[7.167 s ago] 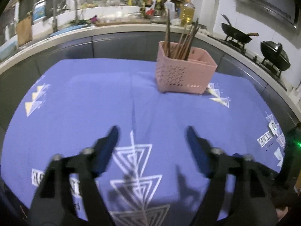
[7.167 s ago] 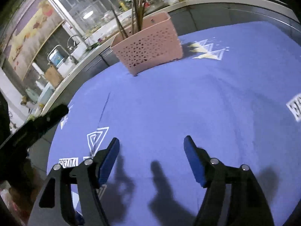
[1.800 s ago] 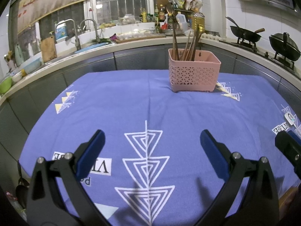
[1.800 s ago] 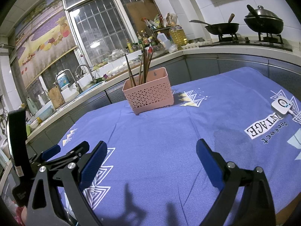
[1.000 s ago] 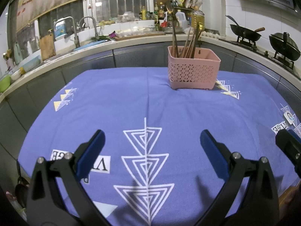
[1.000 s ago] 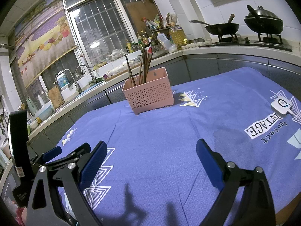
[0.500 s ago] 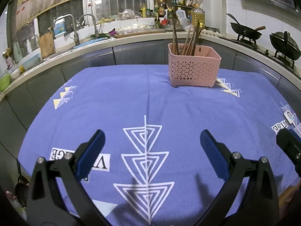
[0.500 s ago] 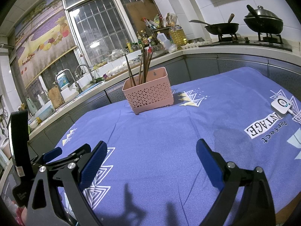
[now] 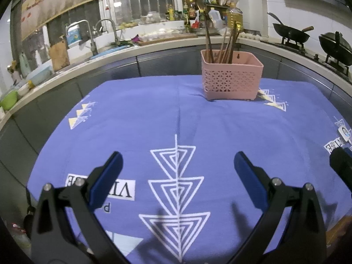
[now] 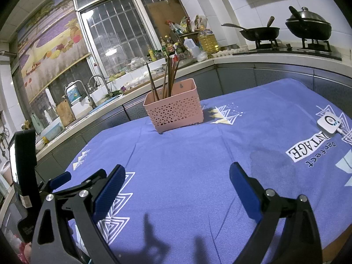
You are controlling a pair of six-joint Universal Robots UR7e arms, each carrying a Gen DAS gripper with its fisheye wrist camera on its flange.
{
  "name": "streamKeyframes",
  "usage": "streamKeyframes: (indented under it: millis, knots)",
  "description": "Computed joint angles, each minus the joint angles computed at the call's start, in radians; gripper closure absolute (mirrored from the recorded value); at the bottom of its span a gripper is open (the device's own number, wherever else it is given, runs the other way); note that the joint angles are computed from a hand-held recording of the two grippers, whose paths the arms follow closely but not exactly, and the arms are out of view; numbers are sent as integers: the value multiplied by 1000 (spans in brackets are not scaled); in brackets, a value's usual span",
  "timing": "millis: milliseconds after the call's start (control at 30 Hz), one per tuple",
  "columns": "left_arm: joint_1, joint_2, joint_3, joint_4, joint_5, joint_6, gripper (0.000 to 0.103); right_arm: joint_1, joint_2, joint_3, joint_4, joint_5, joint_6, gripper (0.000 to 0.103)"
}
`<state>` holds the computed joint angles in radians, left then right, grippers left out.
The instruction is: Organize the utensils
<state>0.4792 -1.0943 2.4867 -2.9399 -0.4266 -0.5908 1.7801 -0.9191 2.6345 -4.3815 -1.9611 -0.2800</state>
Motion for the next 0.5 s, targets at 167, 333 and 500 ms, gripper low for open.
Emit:
streamKeyframes:
  millis: [167, 333, 500]
  knots:
    - [1, -8, 0, 9, -2, -3, 6, 3, 4, 8, -15, -2, -4, 9]
    - [2, -8, -2, 14, -1, -3, 6, 6, 10, 7, -21, -6, -3, 9]
    - [5, -14, 8, 1, -11, 7, 6, 8, 13, 7, -23, -8, -2, 9]
